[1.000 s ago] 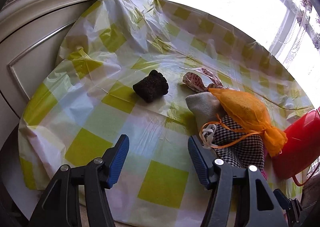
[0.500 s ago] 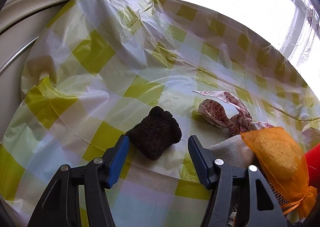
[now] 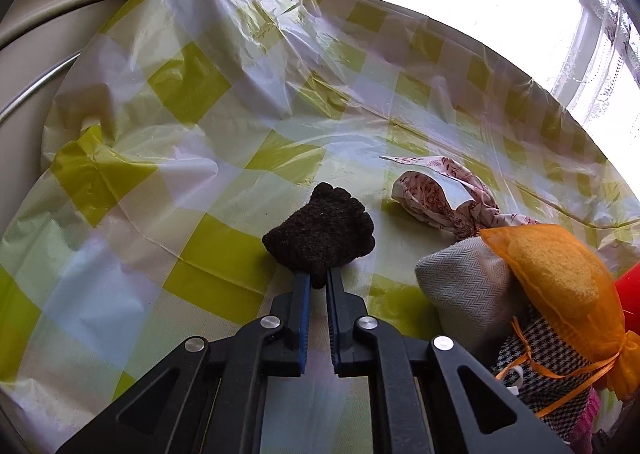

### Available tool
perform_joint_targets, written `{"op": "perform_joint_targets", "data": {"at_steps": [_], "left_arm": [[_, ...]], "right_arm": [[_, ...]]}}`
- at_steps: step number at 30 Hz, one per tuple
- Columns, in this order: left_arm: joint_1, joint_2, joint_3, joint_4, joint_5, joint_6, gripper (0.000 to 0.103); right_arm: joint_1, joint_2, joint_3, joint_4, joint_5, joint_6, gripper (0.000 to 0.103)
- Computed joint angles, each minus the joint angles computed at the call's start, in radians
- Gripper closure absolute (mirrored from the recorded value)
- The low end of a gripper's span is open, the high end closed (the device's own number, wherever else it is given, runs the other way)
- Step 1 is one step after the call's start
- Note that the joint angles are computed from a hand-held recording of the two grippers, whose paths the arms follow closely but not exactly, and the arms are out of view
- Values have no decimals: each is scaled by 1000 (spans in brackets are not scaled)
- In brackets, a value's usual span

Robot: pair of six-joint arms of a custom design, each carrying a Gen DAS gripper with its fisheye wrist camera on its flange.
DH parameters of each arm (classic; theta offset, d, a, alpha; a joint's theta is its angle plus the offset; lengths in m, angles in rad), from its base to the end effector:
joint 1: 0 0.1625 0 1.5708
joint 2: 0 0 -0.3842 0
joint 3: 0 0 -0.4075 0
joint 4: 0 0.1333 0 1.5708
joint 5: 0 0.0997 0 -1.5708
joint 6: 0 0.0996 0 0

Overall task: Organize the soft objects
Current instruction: 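Grasp the dark brown scrubber with left tool while right tool grasps pink knit mitten, then carry the scrubber and mitten over the white box and open both tools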

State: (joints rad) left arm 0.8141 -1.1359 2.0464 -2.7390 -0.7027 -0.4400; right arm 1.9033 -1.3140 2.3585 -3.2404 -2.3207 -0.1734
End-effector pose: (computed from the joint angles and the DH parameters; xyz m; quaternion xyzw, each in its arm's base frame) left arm -0.2080 -0.5251 0.1523 0.0885 0.8970 -0.3312 0.2789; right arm 0.2008 -0.3811 0.1810 0.1126 -0.8854 0.3129 0.3246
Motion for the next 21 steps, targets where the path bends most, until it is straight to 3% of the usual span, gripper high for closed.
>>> {"op": "perform_joint_targets", "data": {"at_steps": [12,21], "left_arm": [[-99,-158,143,18,2,-100,97],[-233,-350,287,140,-18,-239,99]], "right_arm": [[29,-82,56,6,-35,68,66],[52,-146,101,32,-54,125,66]]}}
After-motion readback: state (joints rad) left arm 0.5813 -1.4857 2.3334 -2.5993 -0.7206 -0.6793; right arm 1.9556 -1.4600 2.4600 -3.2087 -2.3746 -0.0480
